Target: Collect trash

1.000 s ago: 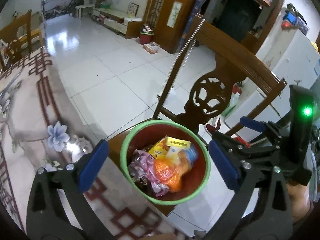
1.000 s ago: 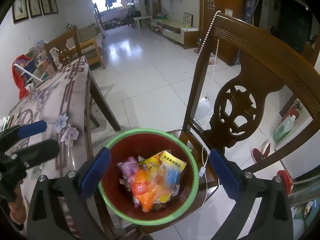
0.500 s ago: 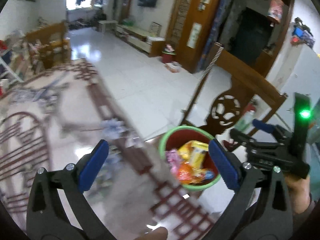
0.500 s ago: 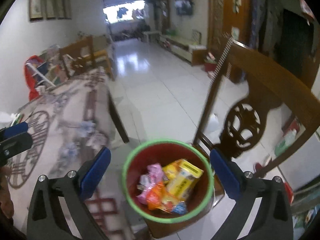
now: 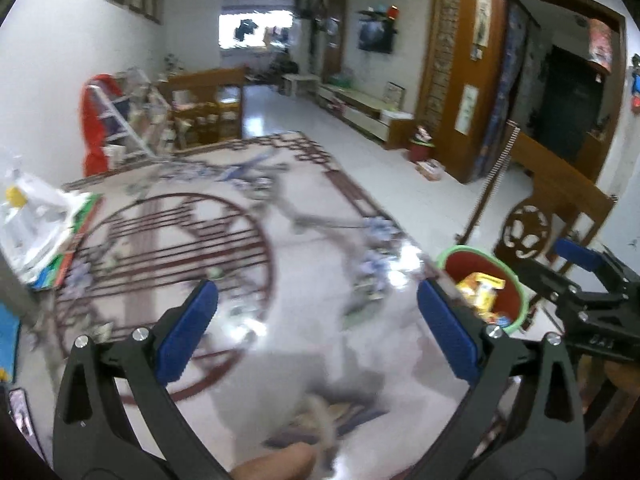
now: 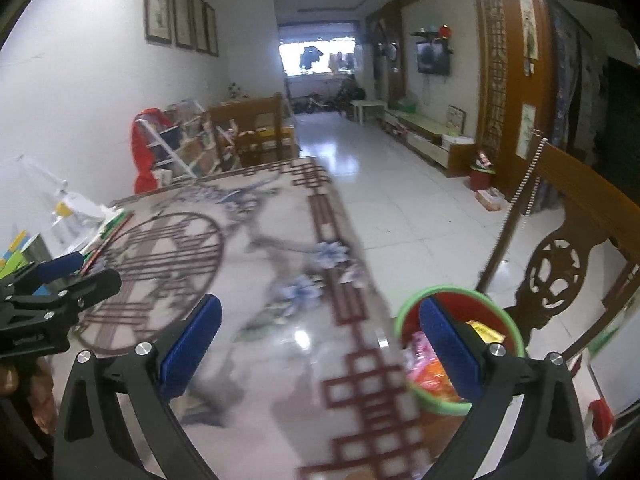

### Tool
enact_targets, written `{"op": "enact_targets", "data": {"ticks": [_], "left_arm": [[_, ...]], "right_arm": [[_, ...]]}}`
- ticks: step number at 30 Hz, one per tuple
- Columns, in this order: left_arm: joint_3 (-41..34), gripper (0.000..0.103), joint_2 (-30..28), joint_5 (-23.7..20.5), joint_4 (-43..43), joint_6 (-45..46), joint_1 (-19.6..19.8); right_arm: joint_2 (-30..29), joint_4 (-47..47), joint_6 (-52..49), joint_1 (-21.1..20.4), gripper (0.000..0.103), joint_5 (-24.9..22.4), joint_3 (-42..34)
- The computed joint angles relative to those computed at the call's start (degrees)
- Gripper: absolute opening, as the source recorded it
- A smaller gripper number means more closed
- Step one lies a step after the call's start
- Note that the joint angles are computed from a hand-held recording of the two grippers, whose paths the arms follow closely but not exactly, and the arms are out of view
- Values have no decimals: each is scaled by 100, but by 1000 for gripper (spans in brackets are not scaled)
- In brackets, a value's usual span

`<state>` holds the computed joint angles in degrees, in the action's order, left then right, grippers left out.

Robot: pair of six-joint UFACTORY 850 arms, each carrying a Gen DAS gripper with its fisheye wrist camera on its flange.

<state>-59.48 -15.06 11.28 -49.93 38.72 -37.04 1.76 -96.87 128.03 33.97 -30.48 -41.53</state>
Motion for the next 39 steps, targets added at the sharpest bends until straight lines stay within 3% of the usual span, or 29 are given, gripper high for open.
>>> {"op": "enact_targets", "data": {"ticks": [11, 17, 20, 24, 26, 39], "left_arm": [[1320, 98, 732, 1127, 1569, -1734, 255], [1738, 98, 818, 1845, 1605, -1927, 222], [1677, 98, 748, 1723, 1181, -1401, 175], [1611, 98, 666, 1487, 1115, -1502, 171], [1627, 98, 652, 1346, 1473, -1866, 194], [1689, 98, 656, 1513, 1420, -1739, 96]], "right_arm": [[-527, -87, 178, 794, 96, -880, -264], [-625, -192, 321, 910, 96, -1054, -251], [-675, -162, 316, 947, 96, -1130, -245], [-688, -135, 284, 965, 96, -1108, -234], [-712, -120, 269, 994, 96, -1149, -241], [-721, -170, 238, 1012, 96, -1171, -219]]}}
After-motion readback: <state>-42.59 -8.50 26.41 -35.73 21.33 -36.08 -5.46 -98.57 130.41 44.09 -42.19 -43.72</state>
